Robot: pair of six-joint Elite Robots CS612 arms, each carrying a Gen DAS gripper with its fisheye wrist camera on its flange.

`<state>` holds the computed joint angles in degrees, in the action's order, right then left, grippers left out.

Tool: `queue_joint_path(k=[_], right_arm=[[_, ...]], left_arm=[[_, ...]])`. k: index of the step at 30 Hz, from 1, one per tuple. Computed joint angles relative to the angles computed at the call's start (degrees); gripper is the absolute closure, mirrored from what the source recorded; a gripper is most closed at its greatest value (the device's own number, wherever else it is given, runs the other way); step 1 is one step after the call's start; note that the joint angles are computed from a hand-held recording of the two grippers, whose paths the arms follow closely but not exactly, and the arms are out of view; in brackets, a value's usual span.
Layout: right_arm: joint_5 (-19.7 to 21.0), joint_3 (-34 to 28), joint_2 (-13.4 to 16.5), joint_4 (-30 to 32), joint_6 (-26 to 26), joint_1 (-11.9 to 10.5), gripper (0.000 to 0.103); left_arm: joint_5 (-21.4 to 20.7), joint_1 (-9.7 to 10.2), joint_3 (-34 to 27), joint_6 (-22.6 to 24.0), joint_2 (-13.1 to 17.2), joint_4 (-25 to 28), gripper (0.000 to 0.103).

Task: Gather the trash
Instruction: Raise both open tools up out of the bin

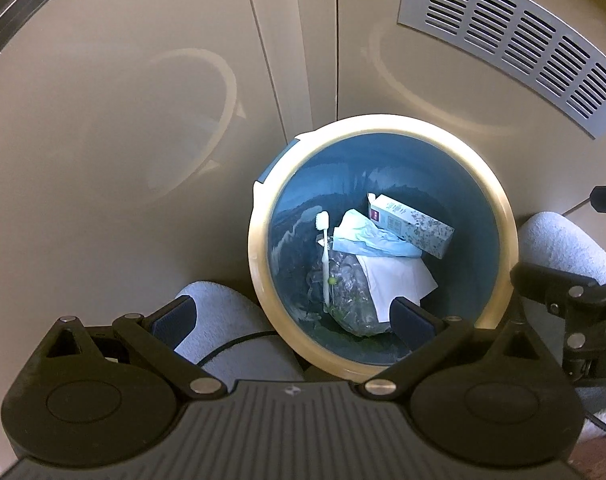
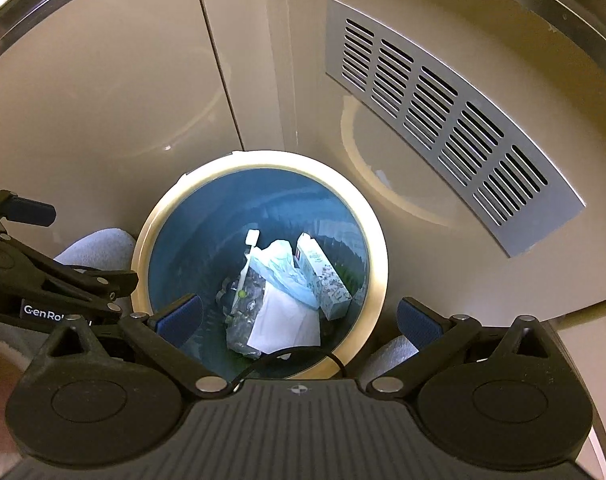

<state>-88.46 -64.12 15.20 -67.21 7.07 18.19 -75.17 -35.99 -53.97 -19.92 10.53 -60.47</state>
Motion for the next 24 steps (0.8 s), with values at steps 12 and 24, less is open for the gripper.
queue_joint_path(k=[12,24], right_arm=[[0.0,0.0,0.1,0.0,0.0,0.0,0.000],[-0.2,-0.1,0.1,-0.3,-0.4,0.1,0.000]], left_arm=[[0.5,-0.09,0.0,0.0,0.0,0.0,0.000],[0.4,-0.05,-0.4,0.2,0.1,0.0,0.000]])
